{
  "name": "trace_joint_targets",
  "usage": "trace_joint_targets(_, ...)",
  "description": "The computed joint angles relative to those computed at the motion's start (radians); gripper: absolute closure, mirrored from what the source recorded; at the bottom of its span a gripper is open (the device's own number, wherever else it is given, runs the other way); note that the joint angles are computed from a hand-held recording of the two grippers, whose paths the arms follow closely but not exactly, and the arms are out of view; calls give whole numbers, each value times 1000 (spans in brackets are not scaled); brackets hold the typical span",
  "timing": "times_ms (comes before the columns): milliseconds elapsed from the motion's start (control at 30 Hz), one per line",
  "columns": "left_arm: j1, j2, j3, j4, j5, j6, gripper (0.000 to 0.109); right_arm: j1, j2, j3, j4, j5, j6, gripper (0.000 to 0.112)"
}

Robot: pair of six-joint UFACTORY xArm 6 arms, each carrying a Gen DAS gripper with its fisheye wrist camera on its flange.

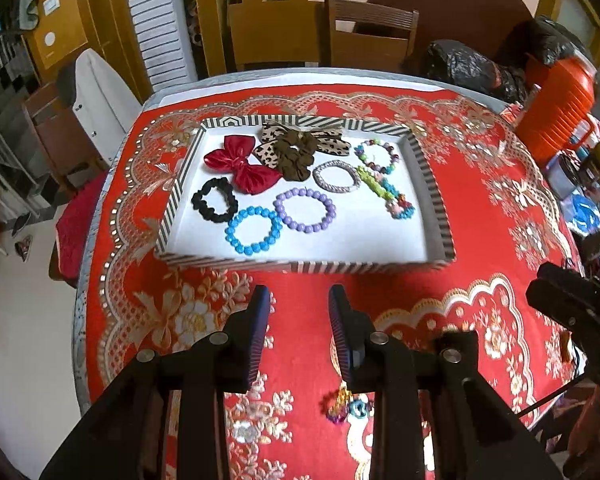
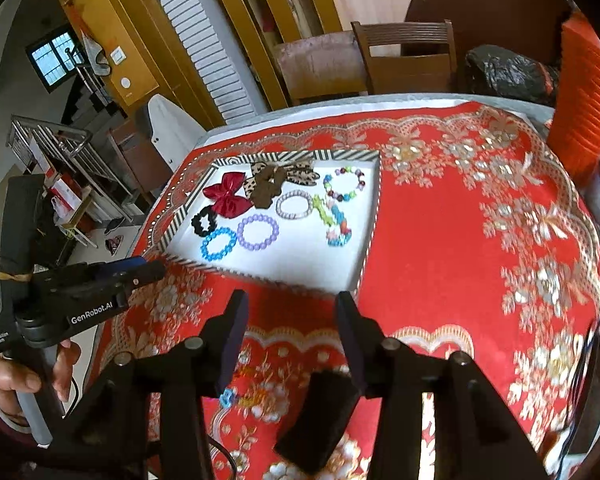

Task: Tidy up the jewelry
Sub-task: 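Move both grippers back to the remaining bracelets on the tablecloth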

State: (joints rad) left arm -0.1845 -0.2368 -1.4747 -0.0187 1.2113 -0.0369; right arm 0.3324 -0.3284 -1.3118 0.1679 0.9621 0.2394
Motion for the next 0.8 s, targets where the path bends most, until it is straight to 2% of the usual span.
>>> trace_joint_targets(533,-2,-148,129,-17,-3,53,92,79,-219,198,-113,40,185,65)
trace_joint_targets(633,14,-157,138,-52,19,71,92,87,-255,243,-126,49,216,60)
trace_joint_targets(800,27,-166,162,-99,59,99,92,95,-271,291,-115,74,237,60)
